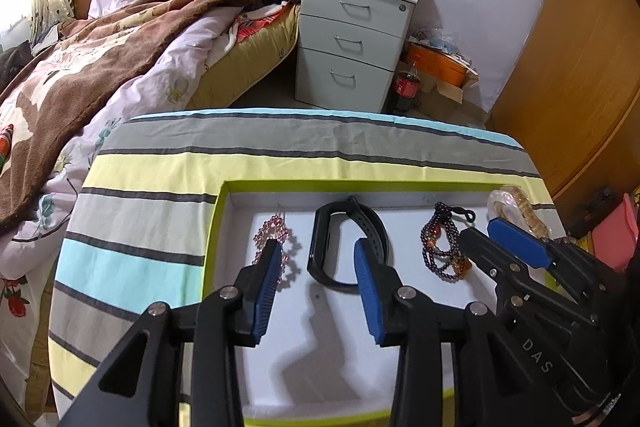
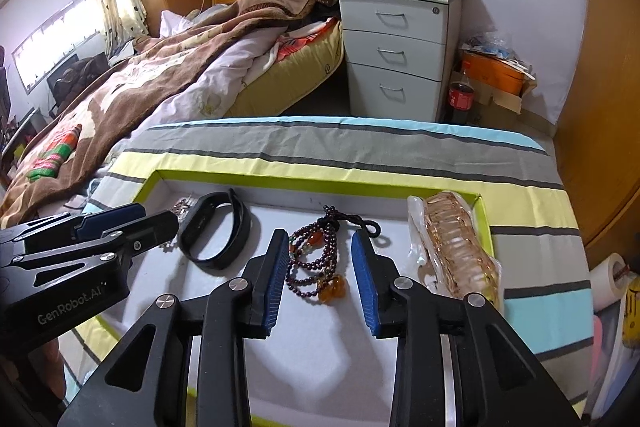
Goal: Organize jewelry
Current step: 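Open left gripper over box while right gripper releases bracelet there, then move both open grippers back toward the remaining hair ties on the bedspread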
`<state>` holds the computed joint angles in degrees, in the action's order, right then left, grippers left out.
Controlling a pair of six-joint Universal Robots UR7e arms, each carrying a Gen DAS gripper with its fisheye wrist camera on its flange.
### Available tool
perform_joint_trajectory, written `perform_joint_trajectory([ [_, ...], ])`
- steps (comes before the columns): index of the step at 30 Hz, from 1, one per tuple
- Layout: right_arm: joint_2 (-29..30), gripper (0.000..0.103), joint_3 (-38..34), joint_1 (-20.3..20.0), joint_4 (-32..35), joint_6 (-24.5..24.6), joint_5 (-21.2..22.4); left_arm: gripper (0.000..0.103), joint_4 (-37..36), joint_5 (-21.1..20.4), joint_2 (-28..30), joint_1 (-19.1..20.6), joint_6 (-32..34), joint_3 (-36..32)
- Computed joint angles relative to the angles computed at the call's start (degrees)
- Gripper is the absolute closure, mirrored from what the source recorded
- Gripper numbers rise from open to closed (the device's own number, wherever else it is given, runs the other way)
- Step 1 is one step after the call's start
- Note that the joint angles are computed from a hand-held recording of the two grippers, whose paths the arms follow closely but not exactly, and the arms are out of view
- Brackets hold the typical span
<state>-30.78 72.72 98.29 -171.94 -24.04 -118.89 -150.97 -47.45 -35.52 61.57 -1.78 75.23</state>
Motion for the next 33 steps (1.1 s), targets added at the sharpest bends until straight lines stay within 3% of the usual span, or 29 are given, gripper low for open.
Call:
perform_joint_trajectory([
  [13, -3.22, 0.069, 6.04, 1.39, -5.0, 0.3, 0.23, 0.061, -3.93, 0.86, -4.51, -1.55, -0.47, 6.85],
  [25, -7.94, 0.068, 16.68, 2.25, -12.66, -0.17, 1.78, 0.055, -10.76, 1.77, -11.8, -3.22, -0.69, 19.31],
  [33, -10.43, 0.061, 23.47, 1.88, -17.11, 0.3, 2.54, 0.053, -13.8, 1.75, -16.5, -3.22, -2.17, 26.28],
])
